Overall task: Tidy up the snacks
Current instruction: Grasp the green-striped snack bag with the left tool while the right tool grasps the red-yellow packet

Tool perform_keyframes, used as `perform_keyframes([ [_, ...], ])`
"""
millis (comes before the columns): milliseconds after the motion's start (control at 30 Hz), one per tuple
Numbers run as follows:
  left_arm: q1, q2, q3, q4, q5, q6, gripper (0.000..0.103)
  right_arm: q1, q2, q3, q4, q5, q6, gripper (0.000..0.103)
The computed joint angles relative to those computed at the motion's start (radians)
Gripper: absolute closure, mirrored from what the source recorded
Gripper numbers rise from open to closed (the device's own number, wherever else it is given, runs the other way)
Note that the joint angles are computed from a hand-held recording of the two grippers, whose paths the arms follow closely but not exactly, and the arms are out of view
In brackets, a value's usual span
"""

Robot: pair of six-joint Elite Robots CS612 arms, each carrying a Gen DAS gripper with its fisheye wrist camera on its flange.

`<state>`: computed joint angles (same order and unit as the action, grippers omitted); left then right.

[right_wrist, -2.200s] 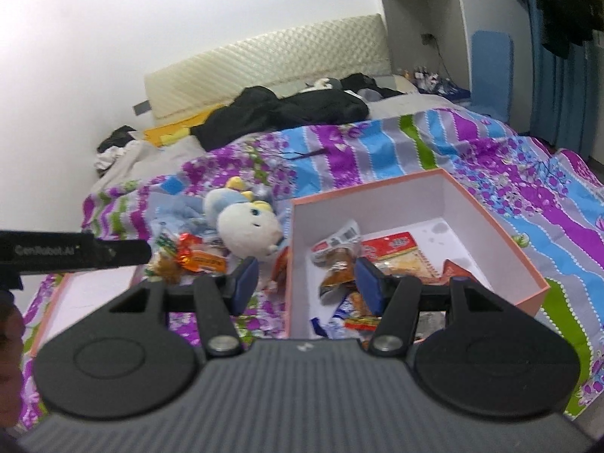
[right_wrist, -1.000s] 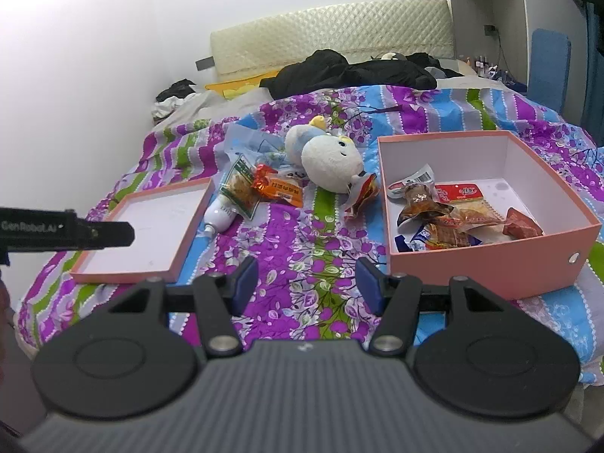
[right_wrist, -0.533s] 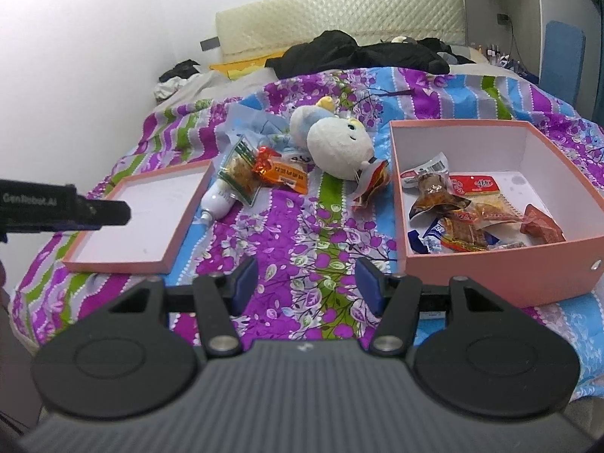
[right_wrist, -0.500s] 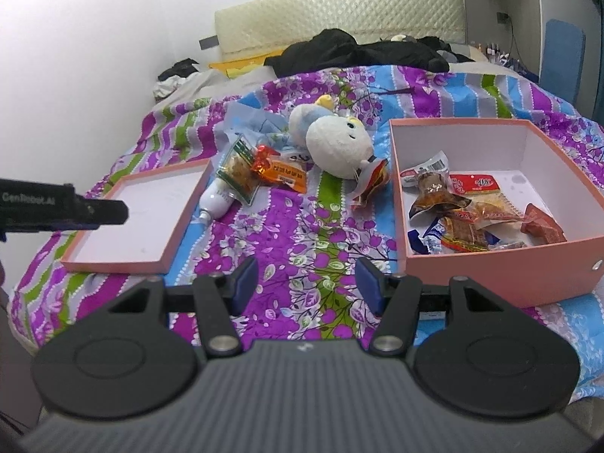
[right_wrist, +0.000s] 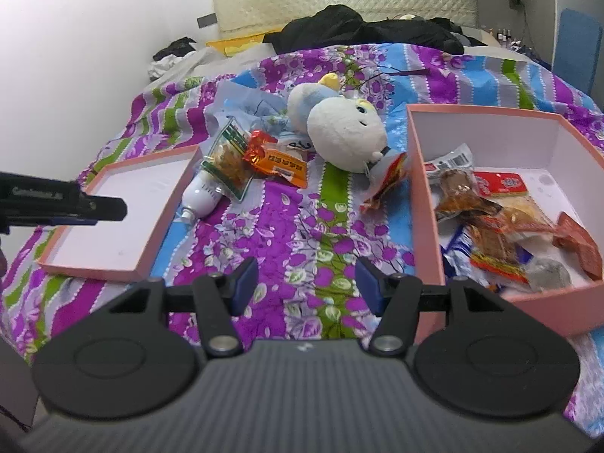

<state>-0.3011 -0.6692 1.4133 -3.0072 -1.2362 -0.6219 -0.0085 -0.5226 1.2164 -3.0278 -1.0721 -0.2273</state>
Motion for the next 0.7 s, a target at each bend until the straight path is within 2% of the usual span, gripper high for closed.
perform_keyframes([
  [200, 0.033, 0.069, -0.108, 0.076, -0.016, 0.004, 0.05, 0.018, 0.062, -0.117, 0.057, -0.009, 0.001, 0.044],
  [400, 0.065, 0.142, -0.218, 0.129, -0.031, -0.01, 0.045, 0.039, 0.149, -0.281, 0.15, -0.037, -0.007, 0.044],
  [433, 0.071, 0.159, -0.244, 0.141, -0.037, -0.004, 0.044, 0.043, 0.165, -0.312, 0.171, -0.044, -0.007, 0.042],
  [533, 0.085, 0.203, -0.318, 0.178, -0.035, 0.012, 0.04, 0.054, 0.213, -0.4, 0.204, -0.076, 0.009, 0.027],
  [700, 0.106, 0.288, -0.47, 0.239, -0.031, 0.08, 0.04, 0.069, 0.28, -0.526, 0.306, -0.137, 0.113, 0.027],
])
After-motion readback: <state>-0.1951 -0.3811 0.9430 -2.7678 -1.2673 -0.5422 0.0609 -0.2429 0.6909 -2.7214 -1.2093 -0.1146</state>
